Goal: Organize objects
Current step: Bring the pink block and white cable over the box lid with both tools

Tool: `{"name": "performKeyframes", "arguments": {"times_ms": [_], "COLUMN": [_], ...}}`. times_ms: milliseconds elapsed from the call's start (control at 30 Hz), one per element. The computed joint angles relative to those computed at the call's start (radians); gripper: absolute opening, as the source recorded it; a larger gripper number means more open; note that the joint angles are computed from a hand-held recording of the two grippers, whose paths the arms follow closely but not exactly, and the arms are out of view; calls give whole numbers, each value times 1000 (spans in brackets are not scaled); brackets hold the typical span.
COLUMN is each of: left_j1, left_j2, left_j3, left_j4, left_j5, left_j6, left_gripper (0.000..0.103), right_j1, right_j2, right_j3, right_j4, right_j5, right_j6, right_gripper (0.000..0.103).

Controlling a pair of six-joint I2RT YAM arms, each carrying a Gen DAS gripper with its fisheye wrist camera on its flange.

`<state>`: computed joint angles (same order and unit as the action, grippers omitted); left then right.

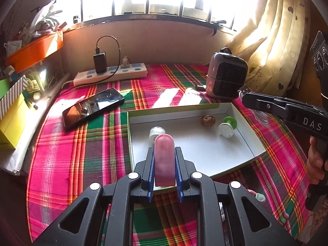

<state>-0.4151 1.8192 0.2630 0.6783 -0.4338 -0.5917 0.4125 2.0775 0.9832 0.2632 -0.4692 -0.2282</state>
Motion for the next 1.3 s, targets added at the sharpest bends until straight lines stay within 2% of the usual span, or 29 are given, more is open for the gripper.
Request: {"name": "performKeyframes", "arguments": {"times_ms": [733,1300], "left_j1": [149,183], "left_j2": [189,269], "left_j3": [73,137], "left_j4": [85,96], "left_j5": [112,156], "left_j6": [67,101], "left_gripper": [16,16], "right_j1": [56,97], "right_j2": [257,356], "right_j3": [297,414], "right_j4": [-171,-236], "right_j5": [41,86], "right_j6": [11,23], "right_gripper": [16,16]}}
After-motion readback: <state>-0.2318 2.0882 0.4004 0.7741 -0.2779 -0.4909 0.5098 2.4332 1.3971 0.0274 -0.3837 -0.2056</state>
